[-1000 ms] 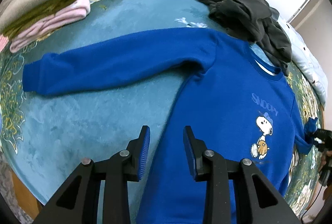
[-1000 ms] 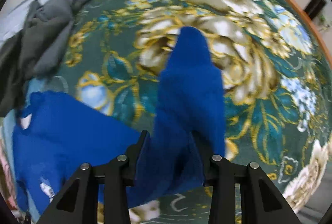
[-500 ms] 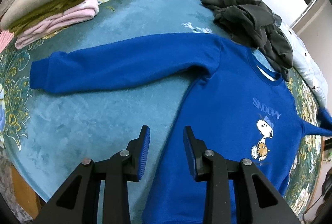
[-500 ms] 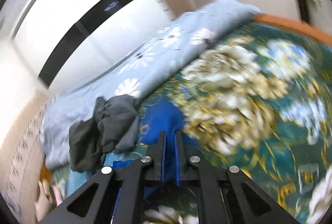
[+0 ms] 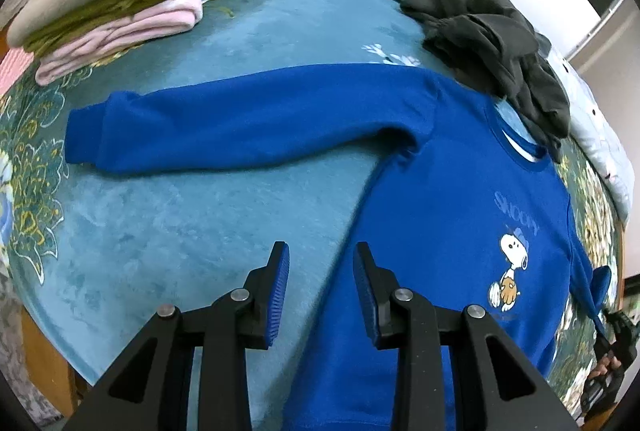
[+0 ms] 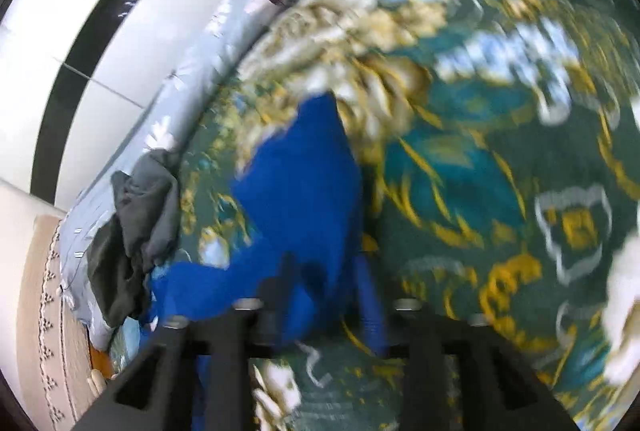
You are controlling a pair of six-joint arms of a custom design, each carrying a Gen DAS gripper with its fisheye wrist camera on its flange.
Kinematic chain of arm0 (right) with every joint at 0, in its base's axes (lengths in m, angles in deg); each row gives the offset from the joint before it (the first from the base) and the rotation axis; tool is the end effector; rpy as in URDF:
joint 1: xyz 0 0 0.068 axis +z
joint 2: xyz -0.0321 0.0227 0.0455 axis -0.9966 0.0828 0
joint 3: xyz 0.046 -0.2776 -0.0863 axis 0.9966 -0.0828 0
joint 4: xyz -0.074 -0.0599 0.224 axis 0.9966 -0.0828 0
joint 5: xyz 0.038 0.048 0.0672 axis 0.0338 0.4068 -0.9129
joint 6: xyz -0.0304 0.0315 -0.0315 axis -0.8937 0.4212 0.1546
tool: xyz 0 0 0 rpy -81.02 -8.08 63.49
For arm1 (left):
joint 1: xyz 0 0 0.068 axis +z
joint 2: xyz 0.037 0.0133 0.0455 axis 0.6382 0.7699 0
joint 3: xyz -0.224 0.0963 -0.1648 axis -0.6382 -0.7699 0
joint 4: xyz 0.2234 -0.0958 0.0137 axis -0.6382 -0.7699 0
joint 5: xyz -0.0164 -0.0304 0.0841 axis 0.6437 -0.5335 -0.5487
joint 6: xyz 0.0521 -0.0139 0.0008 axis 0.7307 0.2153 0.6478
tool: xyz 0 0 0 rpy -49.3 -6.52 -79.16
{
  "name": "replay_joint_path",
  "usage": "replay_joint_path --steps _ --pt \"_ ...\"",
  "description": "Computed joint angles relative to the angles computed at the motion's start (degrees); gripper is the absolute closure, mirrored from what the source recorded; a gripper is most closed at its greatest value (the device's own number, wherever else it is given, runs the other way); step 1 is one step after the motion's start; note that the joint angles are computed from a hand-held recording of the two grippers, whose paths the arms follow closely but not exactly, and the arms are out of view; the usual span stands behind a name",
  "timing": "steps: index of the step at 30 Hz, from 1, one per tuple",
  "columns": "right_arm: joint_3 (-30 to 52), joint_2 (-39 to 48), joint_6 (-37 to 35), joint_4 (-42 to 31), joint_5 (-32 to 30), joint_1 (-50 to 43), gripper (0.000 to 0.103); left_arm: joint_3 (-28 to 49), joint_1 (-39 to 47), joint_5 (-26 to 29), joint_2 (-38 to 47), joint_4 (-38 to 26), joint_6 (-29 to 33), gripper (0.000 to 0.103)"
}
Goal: Fold clothes
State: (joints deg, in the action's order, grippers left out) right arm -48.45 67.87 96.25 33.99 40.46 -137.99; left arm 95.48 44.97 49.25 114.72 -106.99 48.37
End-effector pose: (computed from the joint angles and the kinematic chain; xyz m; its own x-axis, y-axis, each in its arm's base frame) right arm 0.0872 -0.0879 0.2036 -0.2850 0.8900 -0.3560 0.7062 0.4461 0.5498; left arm 0.2305 0.0152 0.2288 -0.9238 -0.1940 -0.3301 -0.1322 0.9707 -0.2007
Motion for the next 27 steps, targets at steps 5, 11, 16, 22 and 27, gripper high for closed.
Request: replay_joint_path --steps 5,11,16,22,27 --pt "1.87 12.39 4.91 9.97 -4.22 -3.45 0.046 0.29 7.86 8.06 1.98 1.16 -2.46 0.069" --pt "1.41 18.66 10.91 16.16 -1.52 -1.66 0.046 3.25 24.82 17.49 9.45 3.32 -10.80 0.067" --pt "2.26 22.10 11.85 16.06 -0.56 -0.24 0.050 7.29 32.02 17.66 16.63 4.39 -13.71 0.063" --pt "8.11 18.71 6.53 8.82 0.94 0.92 0.088 9.29 34.35 16.10 22.33 8.03 -20.38 0.062" --pt "8.40 14.68 0.68 7.49 3.58 -5.76 0.090 11.93 33.59 11.72 25.81 8.47 -19.71 0.062"
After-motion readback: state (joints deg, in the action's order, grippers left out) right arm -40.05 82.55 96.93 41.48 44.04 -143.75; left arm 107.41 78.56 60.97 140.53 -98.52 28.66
